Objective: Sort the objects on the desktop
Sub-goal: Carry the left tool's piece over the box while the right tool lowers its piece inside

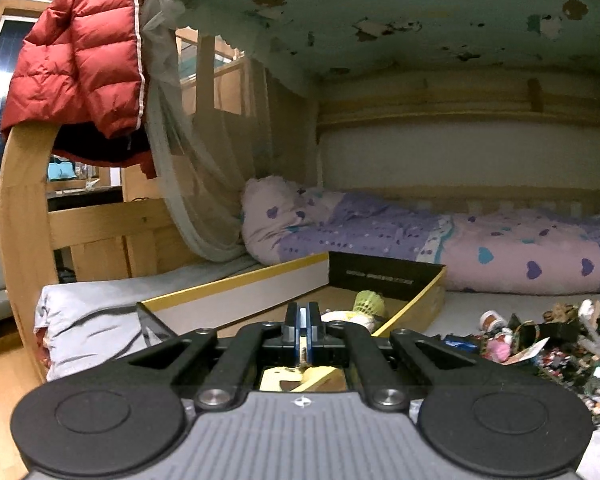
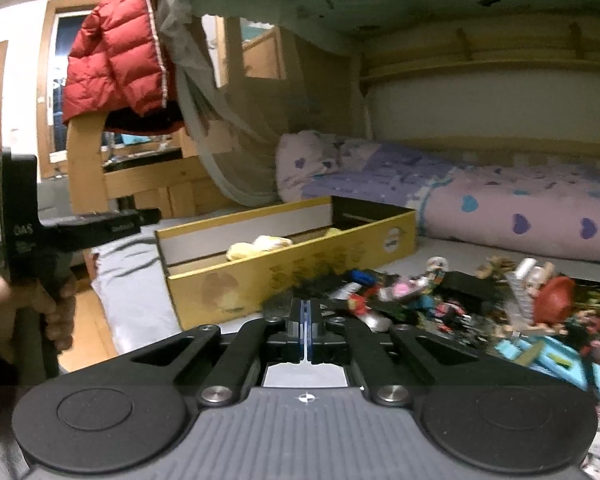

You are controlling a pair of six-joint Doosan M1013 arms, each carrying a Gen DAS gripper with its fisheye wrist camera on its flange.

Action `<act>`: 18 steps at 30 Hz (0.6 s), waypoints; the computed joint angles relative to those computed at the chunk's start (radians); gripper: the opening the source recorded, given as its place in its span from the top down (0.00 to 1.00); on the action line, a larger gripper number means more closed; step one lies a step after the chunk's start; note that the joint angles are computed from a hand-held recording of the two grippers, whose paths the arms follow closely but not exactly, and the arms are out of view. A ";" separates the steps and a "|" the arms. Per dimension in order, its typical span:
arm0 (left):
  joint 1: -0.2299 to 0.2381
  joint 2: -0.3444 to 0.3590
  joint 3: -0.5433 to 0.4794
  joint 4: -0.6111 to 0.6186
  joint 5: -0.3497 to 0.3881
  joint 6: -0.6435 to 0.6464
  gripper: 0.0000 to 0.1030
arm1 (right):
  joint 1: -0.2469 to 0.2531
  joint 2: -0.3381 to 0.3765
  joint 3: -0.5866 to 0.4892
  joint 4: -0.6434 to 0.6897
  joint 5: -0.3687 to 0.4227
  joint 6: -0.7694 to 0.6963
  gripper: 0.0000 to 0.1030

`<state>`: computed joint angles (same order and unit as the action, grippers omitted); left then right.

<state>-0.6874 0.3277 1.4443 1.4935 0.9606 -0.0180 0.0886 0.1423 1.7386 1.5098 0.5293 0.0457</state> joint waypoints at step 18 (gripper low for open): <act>0.049 -0.012 0.023 -0.042 -0.007 -0.020 0.98 | 0.090 0.148 -0.196 -0.015 0.048 0.125 0.97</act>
